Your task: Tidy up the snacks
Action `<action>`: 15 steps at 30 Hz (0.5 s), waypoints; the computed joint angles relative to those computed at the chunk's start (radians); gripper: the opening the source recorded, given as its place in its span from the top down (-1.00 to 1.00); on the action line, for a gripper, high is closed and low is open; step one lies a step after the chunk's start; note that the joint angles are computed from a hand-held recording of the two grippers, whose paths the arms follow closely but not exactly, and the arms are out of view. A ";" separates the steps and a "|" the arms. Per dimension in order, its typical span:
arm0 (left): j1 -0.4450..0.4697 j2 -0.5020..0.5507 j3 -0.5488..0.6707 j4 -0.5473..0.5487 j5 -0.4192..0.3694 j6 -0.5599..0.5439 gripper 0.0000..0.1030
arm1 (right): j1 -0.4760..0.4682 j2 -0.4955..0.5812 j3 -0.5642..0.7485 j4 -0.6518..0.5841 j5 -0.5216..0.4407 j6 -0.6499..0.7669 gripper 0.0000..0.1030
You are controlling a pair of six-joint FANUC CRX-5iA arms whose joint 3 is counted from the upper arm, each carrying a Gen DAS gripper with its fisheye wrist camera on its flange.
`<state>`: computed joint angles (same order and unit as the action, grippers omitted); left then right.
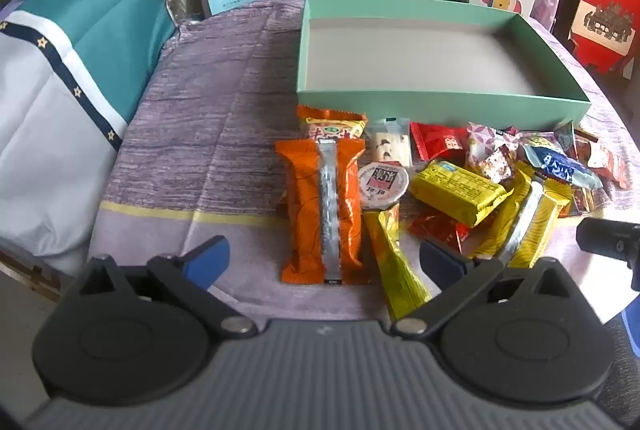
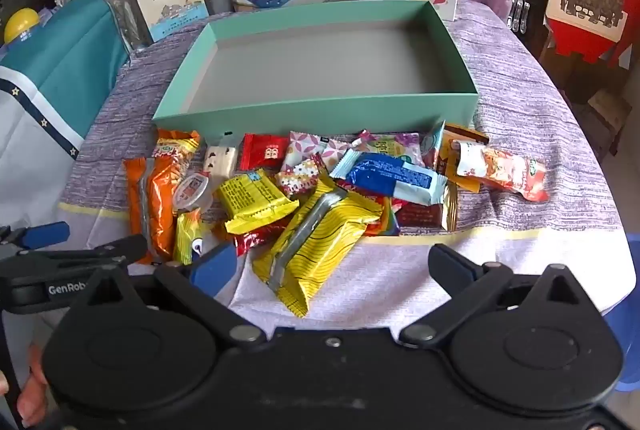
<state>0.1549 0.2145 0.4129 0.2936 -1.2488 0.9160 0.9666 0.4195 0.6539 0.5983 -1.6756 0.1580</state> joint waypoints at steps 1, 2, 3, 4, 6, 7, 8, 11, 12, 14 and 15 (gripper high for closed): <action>0.003 0.001 -0.002 0.011 -0.002 0.003 -1.00 | 0.000 -0.002 -0.003 0.000 0.005 -0.002 -1.00; 0.005 0.000 -0.005 0.018 -0.002 -0.003 -1.00 | 0.001 -0.002 -0.003 0.002 0.004 0.000 -1.00; 0.008 -0.001 -0.009 0.033 -0.005 -0.013 -1.00 | 0.001 -0.002 -0.004 0.005 0.005 0.001 -1.00; 0.010 -0.004 -0.015 0.042 -0.005 -0.021 -1.00 | 0.002 -0.002 -0.005 0.008 0.005 0.002 -1.00; 0.008 -0.024 -0.056 0.041 0.023 -0.041 -1.00 | 0.010 -0.006 -0.021 0.021 0.007 -0.007 -1.00; 0.007 -0.026 -0.059 0.038 0.024 -0.043 -1.00 | 0.011 0.015 0.013 0.022 -0.013 0.004 -1.00; 0.007 -0.028 -0.062 0.037 0.023 -0.045 -1.00 | 0.010 0.008 0.005 0.017 -0.009 -0.003 -1.00; 0.006 -0.025 -0.051 0.033 0.000 -0.030 -1.00 | 0.012 -0.002 -0.008 0.021 -0.002 -0.008 -1.00; 0.006 -0.019 -0.039 0.030 -0.012 -0.026 -1.00 | 0.012 -0.002 -0.009 0.021 -0.002 -0.009 -1.00; 0.008 0.005 0.001 0.026 -0.046 -0.006 -1.00 | 0.012 -0.004 -0.011 0.018 -0.001 -0.010 -1.00; 0.008 0.005 0.002 0.026 -0.048 -0.006 -1.00 | 0.010 -0.001 -0.003 0.014 -0.005 -0.003 -1.00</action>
<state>0.1631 0.2198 0.4153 0.3198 -1.2970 0.9096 0.9765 0.4185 0.6513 0.6121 -1.6804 0.1547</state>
